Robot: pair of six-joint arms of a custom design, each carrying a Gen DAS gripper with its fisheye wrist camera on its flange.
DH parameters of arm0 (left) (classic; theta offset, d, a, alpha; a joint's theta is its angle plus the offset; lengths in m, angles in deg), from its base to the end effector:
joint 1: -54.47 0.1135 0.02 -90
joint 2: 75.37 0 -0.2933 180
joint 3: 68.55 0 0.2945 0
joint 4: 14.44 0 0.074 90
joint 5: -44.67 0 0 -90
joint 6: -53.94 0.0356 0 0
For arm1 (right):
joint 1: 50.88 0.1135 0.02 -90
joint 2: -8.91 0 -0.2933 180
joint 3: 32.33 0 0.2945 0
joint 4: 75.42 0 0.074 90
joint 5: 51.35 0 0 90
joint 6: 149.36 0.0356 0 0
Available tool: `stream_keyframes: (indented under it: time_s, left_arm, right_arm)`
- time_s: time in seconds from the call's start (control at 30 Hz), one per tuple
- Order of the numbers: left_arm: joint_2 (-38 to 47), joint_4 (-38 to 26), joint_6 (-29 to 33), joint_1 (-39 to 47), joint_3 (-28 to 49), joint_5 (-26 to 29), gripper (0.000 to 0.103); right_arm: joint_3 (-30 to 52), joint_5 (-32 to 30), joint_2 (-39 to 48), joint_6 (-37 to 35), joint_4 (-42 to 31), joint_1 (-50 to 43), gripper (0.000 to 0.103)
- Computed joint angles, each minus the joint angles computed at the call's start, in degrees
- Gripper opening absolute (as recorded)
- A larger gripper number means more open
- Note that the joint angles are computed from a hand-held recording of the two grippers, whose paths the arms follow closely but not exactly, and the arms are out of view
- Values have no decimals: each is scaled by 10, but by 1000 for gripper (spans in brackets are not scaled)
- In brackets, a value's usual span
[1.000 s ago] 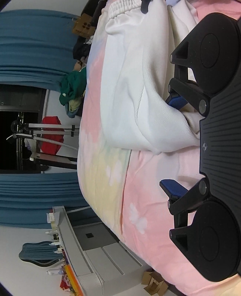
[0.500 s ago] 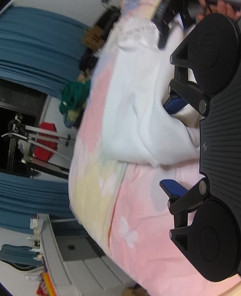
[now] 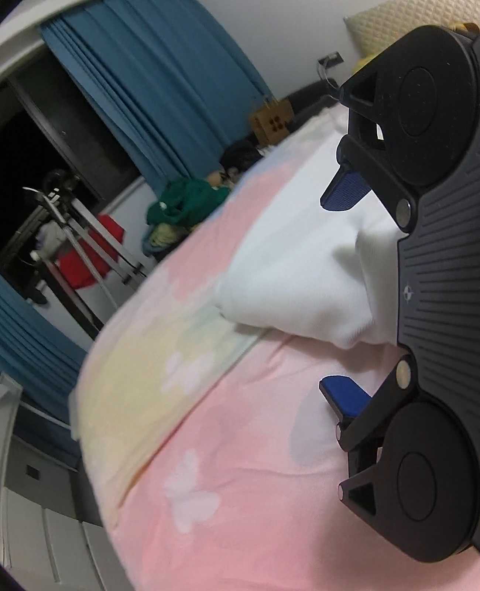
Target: Fold clothes
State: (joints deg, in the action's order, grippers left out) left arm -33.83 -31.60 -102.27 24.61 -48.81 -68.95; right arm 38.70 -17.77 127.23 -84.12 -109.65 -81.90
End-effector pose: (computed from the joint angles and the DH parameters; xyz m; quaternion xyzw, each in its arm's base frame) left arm 0.1431 -0.0657 0.1316 -0.3593 0.8118 -0.1901 0.4193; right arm 0.3347 -0.1667 0.0626 0.0131 0.8794 0.3862 0.2781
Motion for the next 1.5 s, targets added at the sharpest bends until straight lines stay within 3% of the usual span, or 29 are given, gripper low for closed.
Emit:
stream_keyframes:
  time_s: [0.13,0.3,0.47,0.63,0.77,1.0,1.17,1.27,1.4,1.5]
  left_arm:
    - [123,90,31,27,8,49,95]
    - [174,162,34,36,-1,79,93]
    - [242,260,33,42,-10,129,82]
    - [264,247,56,32,4,114,66]
    - [220,215,70,21,4,103,49]
    - [49,88,37,-55,2,57,41]
    - [-51,-26,-25,-189,14,-36,41]
    - [-23,-23,-69,-259,40,-86,41]
    - [96,34,-77,-312,110,-122,41]
    - [203,100,-67,-300,175,-91,41]
  right_arm:
    - [-1,-3,4,3,4,-3,58]
    - [-8,-4,4,8,13,-2,58]
    - [-16,2,-3,22,27,4,58]
    - [-36,9,-24,34,51,7,53]
    - [-69,-1,-68,34,74,2,45]
    - [-67,-40,-111,-42,-40,-50,40]
    - [-53,-64,-138,-158,-184,-117,40]
    - [-25,-65,-138,-245,-289,-165,39]
    - [55,-68,-105,-317,-420,-225,39]
    - [164,-79,-47,-348,-520,-260,39]
